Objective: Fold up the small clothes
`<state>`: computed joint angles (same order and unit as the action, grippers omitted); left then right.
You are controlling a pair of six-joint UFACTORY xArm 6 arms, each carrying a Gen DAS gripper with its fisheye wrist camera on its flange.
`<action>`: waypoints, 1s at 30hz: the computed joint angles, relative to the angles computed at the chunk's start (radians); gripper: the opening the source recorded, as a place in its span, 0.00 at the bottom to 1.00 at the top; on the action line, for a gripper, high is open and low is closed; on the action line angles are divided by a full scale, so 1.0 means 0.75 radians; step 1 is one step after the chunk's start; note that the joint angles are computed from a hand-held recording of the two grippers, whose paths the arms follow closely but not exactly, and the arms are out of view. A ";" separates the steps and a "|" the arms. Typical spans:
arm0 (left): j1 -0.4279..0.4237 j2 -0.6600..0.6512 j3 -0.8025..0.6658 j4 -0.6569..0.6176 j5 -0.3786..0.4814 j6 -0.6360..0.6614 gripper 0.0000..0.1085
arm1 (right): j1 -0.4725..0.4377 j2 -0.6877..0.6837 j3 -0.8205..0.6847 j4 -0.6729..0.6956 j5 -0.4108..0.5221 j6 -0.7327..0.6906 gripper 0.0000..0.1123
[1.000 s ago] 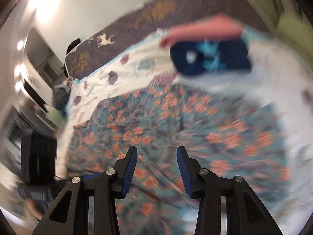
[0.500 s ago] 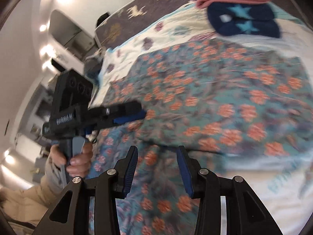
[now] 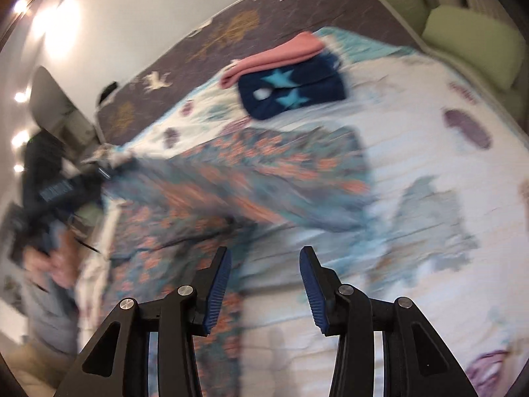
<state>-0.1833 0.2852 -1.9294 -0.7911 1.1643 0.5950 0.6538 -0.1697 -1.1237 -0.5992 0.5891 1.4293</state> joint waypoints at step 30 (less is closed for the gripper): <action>0.379 0.001 0.165 0.136 -0.202 0.057 0.04 | 0.037 0.571 -0.705 0.130 0.423 -0.304 0.47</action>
